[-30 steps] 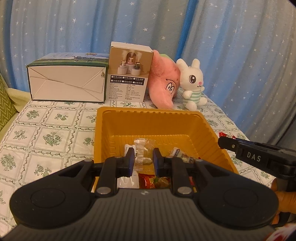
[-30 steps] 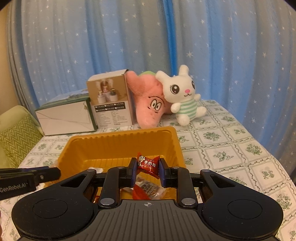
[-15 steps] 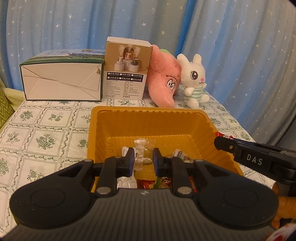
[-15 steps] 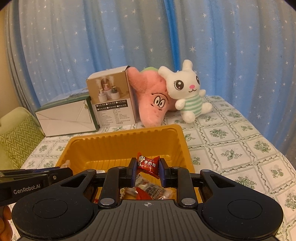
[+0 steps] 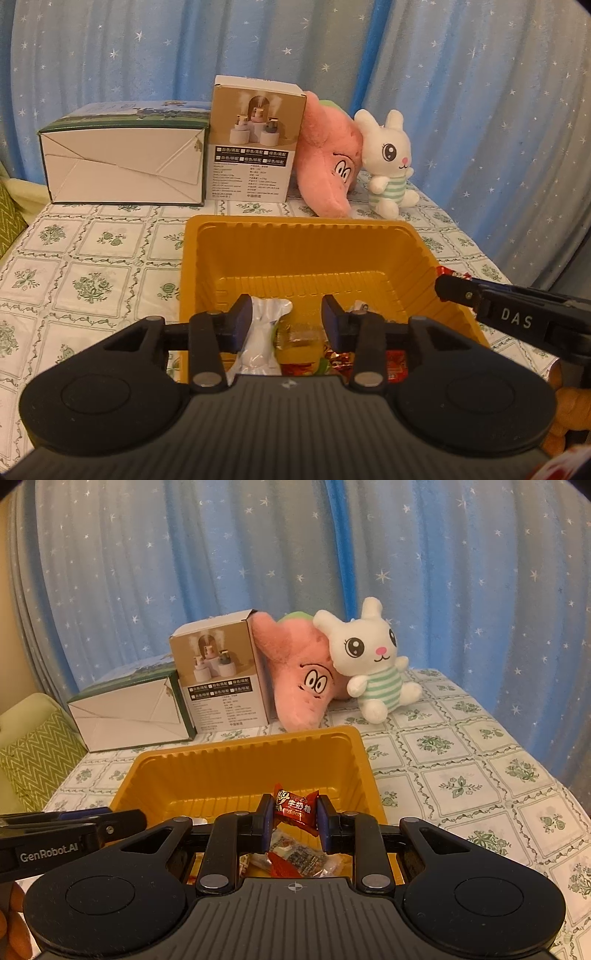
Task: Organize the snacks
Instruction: 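Carry both candies into the orange tray and open both tools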
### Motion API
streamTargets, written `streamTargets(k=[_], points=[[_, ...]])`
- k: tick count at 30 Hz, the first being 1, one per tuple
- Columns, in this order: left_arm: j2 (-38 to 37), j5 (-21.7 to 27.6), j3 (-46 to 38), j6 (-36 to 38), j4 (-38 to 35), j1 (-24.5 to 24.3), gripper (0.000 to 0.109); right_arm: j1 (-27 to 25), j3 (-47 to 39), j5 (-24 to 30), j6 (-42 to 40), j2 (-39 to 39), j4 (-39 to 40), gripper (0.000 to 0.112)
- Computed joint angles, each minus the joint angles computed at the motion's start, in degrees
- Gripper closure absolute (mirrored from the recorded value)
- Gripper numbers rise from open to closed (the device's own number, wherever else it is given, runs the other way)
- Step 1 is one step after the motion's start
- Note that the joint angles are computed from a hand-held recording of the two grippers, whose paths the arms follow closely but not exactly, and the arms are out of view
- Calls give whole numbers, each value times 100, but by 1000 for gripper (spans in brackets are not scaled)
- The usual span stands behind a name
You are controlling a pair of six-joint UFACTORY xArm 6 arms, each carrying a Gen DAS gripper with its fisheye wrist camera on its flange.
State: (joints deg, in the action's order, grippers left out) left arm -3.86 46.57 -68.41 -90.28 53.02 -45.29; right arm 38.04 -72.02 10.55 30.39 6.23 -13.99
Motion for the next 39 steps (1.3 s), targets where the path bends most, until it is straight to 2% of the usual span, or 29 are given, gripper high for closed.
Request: streamTargets(k=[6, 10, 14, 23, 31, 39], points=[[-88, 137, 77, 13, -75, -12, 70, 14, -16, -5, -76, 12, 115, 88], [-72, 245, 53, 66, -94, -42, 63, 59, -37, -17, -312, 33, 402, 88], [-71, 354, 35, 71, -93, -50, 60, 106, -125, -16, -504, 107, 607, 87], [-124, 600, 62, 66, -91, -51, 47, 152, -354, 15, -731, 314, 841, 87], [-144, 798, 84, 47, -52, -69, 29, 224, -512, -17, -1062, 462, 1159, 87], [-166, 859, 100, 32, -42, -78, 24, 267, -590, -34, -1331, 518, 1526, 87]])
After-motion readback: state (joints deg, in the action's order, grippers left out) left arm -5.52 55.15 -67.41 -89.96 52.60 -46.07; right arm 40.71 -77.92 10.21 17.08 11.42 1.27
